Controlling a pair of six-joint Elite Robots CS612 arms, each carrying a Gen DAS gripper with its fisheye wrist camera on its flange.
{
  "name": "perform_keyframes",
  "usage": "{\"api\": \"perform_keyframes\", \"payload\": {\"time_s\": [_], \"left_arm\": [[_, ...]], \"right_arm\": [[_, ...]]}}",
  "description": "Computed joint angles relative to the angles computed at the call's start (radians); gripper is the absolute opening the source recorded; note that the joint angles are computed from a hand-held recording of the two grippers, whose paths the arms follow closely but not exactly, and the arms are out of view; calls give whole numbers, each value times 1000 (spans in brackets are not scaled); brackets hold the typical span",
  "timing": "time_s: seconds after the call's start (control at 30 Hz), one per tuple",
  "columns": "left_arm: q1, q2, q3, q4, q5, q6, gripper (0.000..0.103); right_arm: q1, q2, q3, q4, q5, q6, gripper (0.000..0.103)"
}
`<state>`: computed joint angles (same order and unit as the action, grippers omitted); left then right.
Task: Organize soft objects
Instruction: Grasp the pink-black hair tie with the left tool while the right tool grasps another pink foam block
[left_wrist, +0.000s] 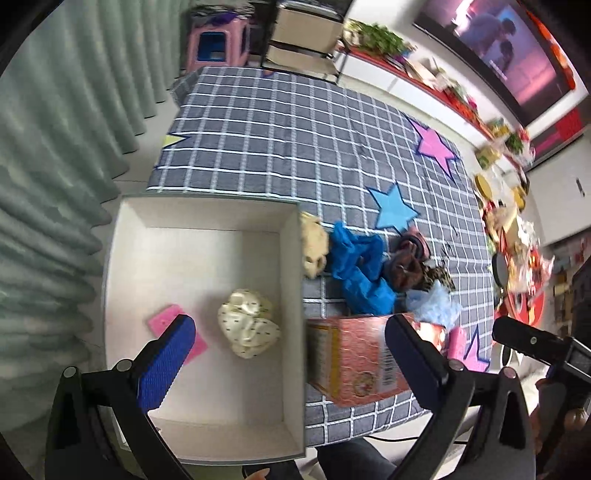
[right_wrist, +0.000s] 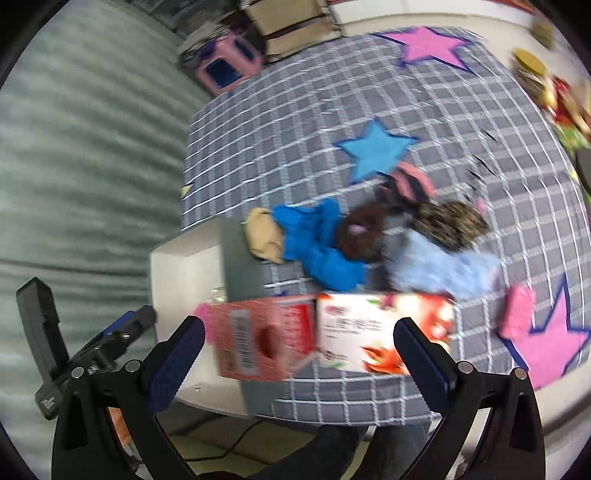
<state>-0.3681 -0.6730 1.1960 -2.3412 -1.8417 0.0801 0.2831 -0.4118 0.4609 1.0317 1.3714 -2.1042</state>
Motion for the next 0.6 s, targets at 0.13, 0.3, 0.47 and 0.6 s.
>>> {"api": "perform_keyframes", "payload": {"time_s": [0.13,0.3,0.47,0.6], "left_arm": [[-26,-3,-15,39,14,31,103],[-58,4,-38,67,31,87,103],[-100,18,-65,115,55,130,103],[-142,43,-105,159,69,165,103]], "right_arm": [[-12,-111,233,-127,15,75,103],[-28,-210,450,-242,35,165,103],[-44,-257,586,-300,22,251,103],[-53,-283,668,-337,18,311,103]]}}
